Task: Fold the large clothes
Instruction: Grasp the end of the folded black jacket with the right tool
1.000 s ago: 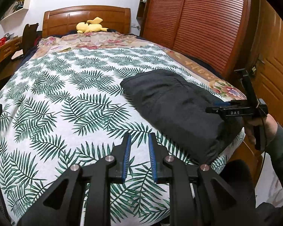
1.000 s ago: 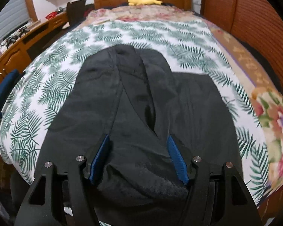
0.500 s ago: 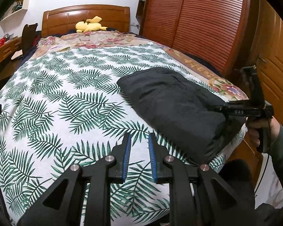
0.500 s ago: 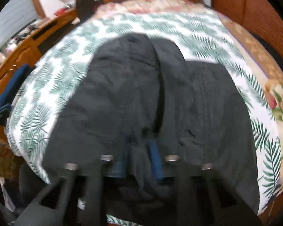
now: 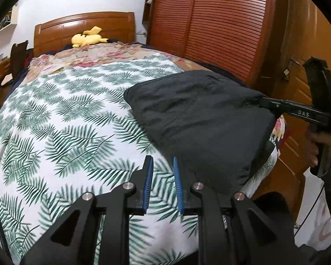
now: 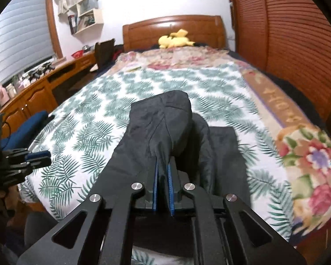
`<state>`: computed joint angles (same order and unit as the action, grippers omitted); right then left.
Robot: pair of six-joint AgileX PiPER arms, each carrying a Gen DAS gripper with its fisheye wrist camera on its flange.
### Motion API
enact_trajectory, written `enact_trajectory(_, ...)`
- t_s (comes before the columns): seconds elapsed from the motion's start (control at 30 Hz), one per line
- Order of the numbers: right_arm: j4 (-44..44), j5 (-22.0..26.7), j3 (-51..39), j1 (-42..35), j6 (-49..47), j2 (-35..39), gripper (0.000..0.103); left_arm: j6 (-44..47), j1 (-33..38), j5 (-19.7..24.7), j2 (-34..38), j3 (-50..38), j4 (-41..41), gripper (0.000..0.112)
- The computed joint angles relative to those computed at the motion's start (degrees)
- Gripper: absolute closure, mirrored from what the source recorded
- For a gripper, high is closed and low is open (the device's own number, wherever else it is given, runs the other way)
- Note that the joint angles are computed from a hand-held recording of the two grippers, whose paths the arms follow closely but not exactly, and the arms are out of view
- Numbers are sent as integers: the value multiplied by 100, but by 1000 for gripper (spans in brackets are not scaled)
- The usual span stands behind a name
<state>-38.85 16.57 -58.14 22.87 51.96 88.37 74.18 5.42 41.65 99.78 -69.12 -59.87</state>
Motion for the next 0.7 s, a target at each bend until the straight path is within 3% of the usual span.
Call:
enact_trajectory(0.1,-403,125,352,-192,394,-354,99,-148,-219,-91,12,-61,64,96)
enact_trajectory(0.23,30,31,850,-790,72,-679,99,-314,-463,-164,145,-235,137,96)
enact_trajectory(0.53,894,-392,1336,-1193,-701,-219,97,-628,-950,-466,559,-842,376,96)
enact_trajectory(0.63,733,-387,1325,-1233,-601,-147,90,-814,-1097,-551,788,-1157,518,96)
enact_trajectory(0.7,301,-168,1241,-1163,-195,-85,73,-930,-1191,-586,972,-1393,626,96)
